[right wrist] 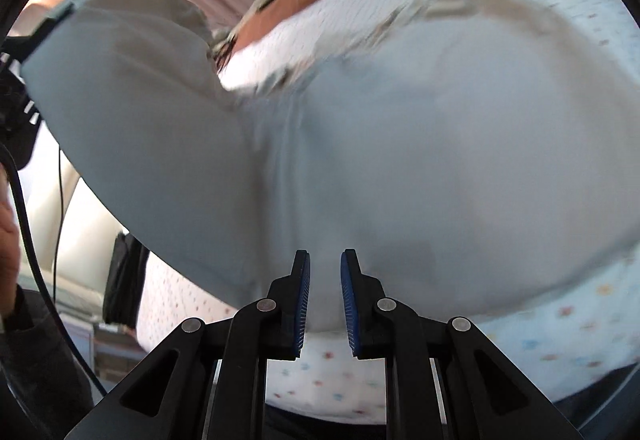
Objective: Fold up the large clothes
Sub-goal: 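Lift the jacket side with the left tool and fold it over the body, then open the left tool and release the folded beige jacket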
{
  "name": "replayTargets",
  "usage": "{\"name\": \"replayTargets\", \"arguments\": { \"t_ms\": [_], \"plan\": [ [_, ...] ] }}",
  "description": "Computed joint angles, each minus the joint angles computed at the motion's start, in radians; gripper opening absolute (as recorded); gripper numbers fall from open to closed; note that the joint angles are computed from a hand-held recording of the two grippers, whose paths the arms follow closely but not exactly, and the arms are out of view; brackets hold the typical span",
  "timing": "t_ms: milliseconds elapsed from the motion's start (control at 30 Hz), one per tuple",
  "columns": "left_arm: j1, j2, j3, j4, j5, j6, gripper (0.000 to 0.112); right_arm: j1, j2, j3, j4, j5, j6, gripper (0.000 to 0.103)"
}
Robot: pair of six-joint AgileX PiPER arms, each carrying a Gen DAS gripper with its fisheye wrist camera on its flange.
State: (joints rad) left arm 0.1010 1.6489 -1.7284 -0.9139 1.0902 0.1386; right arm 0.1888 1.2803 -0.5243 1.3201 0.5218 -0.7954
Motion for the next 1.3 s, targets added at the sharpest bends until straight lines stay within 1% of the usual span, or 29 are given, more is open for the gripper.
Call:
{"name": "replayTargets", "arguments": {
  "t_ms": [33, 167, 267, 300, 467, 600, 667, 700, 733, 767, 833, 867, 933, 967, 1000, 1033, 1100, 1133, 1233, 1300],
  "plan": [
    [-0.022, 0.016, -0.015, 0.009, -0.005, -0.010, 0.008, -0.040, -0.025, 0.013, -0.022, 0.017, 0.011, 0.017],
    [-0.138, 0.083, -0.072, 0.048, -0.029, -0.050, 0.008, -0.280, -0.099, 0.065, -0.090, 0.134, -0.013, 0.017],
    [-0.228, 0.137, -0.102, 0.072, -0.045, -0.067, 0.008, -0.461, -0.124, 0.097, -0.134, 0.228, -0.054, 0.017],
    [-0.262, 0.160, -0.110, 0.082, -0.048, -0.076, 0.008, -0.499, -0.134, 0.100, -0.156, 0.247, -0.046, 0.017],
    [-0.382, 0.240, -0.146, 0.144, -0.061, -0.122, 0.008, -0.744, -0.146, 0.123, -0.233, 0.370, -0.112, 0.017],
    [-0.458, 0.276, -0.165, 0.195, -0.059, -0.137, 0.008, -0.900, -0.129, 0.125, -0.275, 0.442, -0.175, 0.017],
    [-0.495, 0.278, -0.154, 0.209, -0.061, -0.130, 0.008, -0.958, -0.118, 0.124, -0.288, 0.467, -0.198, 0.017],
    [-0.513, 0.279, -0.149, 0.215, -0.054, -0.123, 0.008, -0.975, -0.112, 0.123, -0.290, 0.473, -0.207, 0.017],
    [-0.530, 0.294, -0.172, 0.235, -0.026, -0.132, 0.009, -1.001, -0.110, 0.123, -0.297, 0.486, -0.218, 0.017],
    [-0.544, 0.320, -0.215, 0.264, 0.016, -0.149, 0.012, -1.023, -0.112, 0.123, -0.302, 0.498, -0.226, 0.017],
    [-0.576, 0.353, -0.256, 0.300, 0.093, -0.166, 0.032, -1.040, -0.115, 0.117, -0.308, 0.515, -0.223, 0.017],
    [-0.580, 0.362, -0.262, 0.297, 0.115, -0.161, 0.038, -1.056, -0.110, 0.114, -0.317, 0.528, -0.192, 0.018],
    [-0.578, 0.341, -0.218, 0.270, 0.110, -0.130, 0.059, -1.085, -0.102, 0.108, -0.319, 0.555, -0.196, 0.029],
    [-0.570, 0.318, -0.184, 0.258, 0.094, -0.112, 0.063, -1.100, -0.103, 0.109, -0.314, 0.567, -0.204, 0.038],
    [-0.559, 0.293, -0.154, 0.254, 0.076, -0.099, 0.070, -1.114, -0.103, 0.112, -0.308, 0.574, -0.216, 0.041],
    [-0.547, 0.264, -0.119, 0.255, 0.053, -0.087, 0.077, -1.127, -0.102, 0.110, -0.303, 0.590, -0.227, 0.041],
    [-0.524, 0.191, -0.027, 0.263, 0.004, -0.069, 0.083, -1.136, -0.110, 0.115, -0.298, 0.613, -0.229, 0.041],
    [-0.518, 0.151, 0.017, 0.274, -0.018, -0.071, 0.084, -1.136, -0.109, 0.111, -0.291, 0.623, -0.230, 0.042],
    [-0.471, 0.065, 0.116, 0.302, -0.053, -0.051, 0.084, -1.104, -0.087, 0.101, -0.258, 0.612, -0.237, 0.050],
    [-0.433, 0.024, 0.168, 0.319, -0.066, -0.038, 0.084, -1.064, -0.074, 0.092, -0.235, 0.586, -0.226, 0.052]
  ]
}}
